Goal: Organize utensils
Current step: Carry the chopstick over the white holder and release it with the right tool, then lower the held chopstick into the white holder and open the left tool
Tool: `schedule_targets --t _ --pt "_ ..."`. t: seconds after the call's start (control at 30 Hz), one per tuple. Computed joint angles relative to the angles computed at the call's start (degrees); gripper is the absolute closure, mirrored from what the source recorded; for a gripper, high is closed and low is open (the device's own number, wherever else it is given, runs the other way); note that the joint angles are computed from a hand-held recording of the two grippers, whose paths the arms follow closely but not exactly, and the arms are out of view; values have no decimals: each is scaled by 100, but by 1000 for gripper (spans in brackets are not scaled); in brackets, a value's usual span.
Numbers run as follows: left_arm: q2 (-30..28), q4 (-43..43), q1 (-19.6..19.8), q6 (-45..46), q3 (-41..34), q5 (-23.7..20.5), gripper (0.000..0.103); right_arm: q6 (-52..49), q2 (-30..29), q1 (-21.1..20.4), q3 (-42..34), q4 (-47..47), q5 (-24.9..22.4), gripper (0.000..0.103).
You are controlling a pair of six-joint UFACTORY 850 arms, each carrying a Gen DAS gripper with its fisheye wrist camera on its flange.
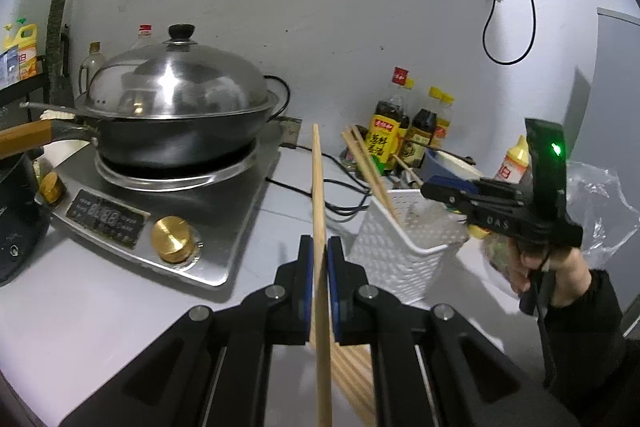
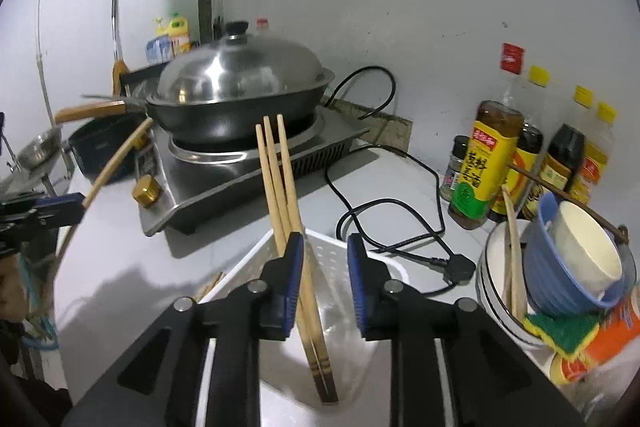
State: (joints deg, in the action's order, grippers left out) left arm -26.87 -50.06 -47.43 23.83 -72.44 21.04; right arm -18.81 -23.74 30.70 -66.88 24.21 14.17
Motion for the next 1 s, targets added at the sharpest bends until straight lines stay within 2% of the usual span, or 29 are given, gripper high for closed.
schedule_targets --t 0.1,0.2,0.23,0.47,0.77,0.9,1.0 --pt "-76 9 -35 -89 -174 -52 97 445 263 -25 342 -330 167 79" --pt "-190 118 -15 -429 -384 -145 97 860 464 -61 619 -630 281 65" --pt "-226 251 -1 -648 -445 -170 97 988 517 -72 690 -739 309 63" --pt "-666 925 67 -1840 -1177 -276 97 1879 785 -146 1136 -1508 723 62" --pt "-1538 376 -19 -1470 -2584 -163 97 2882 914 -435 1480 -2187 1331 61" --pt "-1983 -269 -61 -1014 -3232 109 97 3264 978 -543 1646 -2383 1631 61" --pt "-2251 -662 -90 -853 -3575 428 97 3187 994 -552 1676 -2316 1645 61"
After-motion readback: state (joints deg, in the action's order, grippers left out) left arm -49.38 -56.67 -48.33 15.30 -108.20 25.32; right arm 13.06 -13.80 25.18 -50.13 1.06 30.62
